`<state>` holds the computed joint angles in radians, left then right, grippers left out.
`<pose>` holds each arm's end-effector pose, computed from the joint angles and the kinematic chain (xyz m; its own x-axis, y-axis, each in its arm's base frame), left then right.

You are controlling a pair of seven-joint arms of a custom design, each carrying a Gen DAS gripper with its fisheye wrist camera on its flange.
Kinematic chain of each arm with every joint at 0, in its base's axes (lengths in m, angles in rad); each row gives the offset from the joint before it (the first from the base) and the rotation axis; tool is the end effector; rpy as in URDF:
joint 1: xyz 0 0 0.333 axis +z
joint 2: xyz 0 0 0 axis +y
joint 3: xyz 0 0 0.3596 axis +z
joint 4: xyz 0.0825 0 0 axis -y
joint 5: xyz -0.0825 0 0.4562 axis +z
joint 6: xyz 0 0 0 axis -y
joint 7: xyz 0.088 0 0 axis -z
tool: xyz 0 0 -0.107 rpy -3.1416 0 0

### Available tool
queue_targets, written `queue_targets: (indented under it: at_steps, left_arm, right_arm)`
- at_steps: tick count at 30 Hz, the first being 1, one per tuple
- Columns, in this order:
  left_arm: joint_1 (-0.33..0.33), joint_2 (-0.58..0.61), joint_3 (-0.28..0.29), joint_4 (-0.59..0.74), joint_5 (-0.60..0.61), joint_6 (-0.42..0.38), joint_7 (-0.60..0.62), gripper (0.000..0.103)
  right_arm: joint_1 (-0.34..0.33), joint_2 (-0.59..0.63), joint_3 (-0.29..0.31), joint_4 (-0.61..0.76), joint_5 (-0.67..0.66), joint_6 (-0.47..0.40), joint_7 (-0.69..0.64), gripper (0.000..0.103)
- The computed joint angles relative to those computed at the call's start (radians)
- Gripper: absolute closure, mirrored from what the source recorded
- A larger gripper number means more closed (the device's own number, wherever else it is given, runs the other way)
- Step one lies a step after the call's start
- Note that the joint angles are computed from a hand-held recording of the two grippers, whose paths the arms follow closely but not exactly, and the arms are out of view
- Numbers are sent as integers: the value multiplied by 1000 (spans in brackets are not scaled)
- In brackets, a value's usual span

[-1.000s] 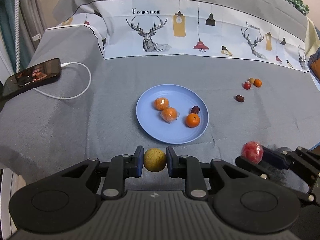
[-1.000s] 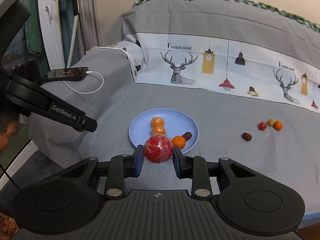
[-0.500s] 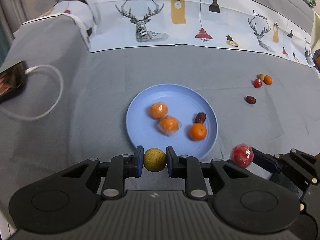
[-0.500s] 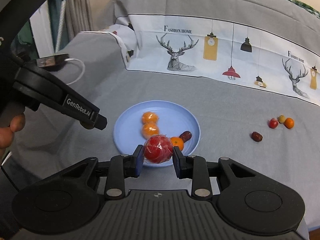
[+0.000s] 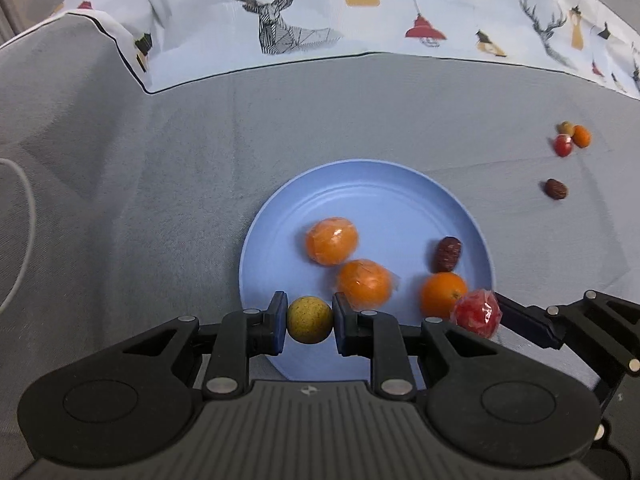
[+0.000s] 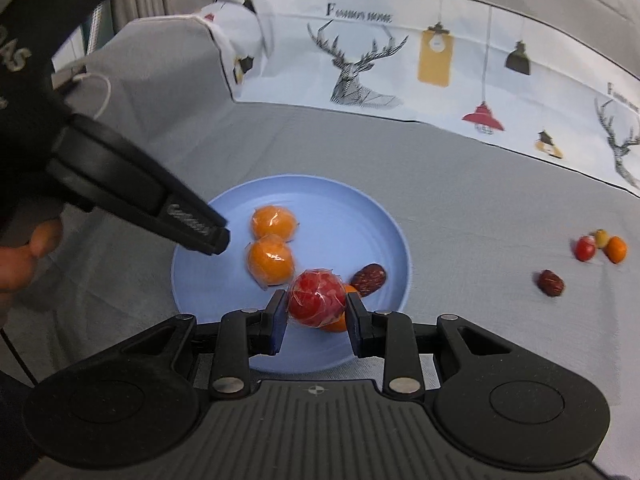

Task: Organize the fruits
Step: 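Carry the yellow fruit and tomato to the blue plate and open both tools, then lift both tools off the plate and move them toward the fruit cluster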

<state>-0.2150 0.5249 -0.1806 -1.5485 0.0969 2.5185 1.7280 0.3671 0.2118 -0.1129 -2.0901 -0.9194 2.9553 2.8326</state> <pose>0.7623 -0.2914 0.4022 -0.5294 -0.8460 -0.0639 -0.7485 0.5012 -0.4342 0.6327 0.2219 0.3726 -0.1008 -0.9896 -0.1031 -0.7283 0.1440 -0.6700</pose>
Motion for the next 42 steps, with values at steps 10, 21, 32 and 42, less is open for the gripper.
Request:
queue_targets:
  at_steps: [10, 21, 32, 42]
  left_arm:
    - [-8, -65, 35, -93, 41, 165, 13, 0]
    - [46, -398, 44, -469, 129, 102, -126, 0]
    - [83, -620, 9, -679, 123, 179, -174, 0]
    - [80, -729, -3, -776, 74, 241, -137, 0]
  right_arm:
    - [36, 0, -38, 36, -19, -58, -7, 16]
    - [-74, -282, 173, -205, 58, -123, 5, 2]
    - [-135, -466, 319, -294, -194, -212, 229, 1]
    - [-165, -589, 397, -364, -264, -266, 356, 1]
